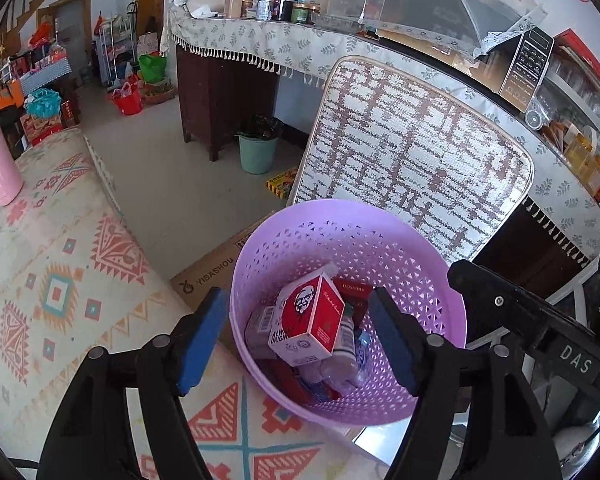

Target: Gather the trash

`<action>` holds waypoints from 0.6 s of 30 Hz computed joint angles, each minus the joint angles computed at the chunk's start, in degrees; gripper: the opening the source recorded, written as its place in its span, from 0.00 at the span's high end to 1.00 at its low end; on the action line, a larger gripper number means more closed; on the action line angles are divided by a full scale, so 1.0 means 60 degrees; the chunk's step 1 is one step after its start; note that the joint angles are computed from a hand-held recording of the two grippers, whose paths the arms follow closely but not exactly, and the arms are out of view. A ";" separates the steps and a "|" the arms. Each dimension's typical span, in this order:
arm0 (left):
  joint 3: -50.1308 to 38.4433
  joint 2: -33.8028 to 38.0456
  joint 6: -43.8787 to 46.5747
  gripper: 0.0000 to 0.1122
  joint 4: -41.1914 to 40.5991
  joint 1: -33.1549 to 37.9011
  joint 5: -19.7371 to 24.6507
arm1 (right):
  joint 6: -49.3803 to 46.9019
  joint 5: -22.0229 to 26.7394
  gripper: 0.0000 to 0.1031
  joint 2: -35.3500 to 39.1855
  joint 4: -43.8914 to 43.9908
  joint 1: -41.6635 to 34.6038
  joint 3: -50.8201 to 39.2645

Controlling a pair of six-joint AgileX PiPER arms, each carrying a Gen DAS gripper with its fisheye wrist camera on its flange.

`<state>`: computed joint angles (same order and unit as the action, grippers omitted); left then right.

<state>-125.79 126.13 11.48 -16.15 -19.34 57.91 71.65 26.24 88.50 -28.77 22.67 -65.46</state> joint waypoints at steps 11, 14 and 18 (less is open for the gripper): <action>0.2386 -0.1472 0.0215 0.30 0.0188 -0.0008 -0.1152 | 0.0789 0.0725 0.40 -0.0375 -0.0786 0.0642 0.0175; 0.2815 -0.1727 0.0220 0.30 0.0265 -0.0017 -0.1327 | 0.0971 0.0997 0.40 -0.0431 -0.0938 0.0868 0.0162; 0.3358 -0.2079 0.0294 0.29 0.0238 0.0015 -0.1543 | 0.1269 0.1409 0.40 -0.0467 -0.1216 0.1183 0.0146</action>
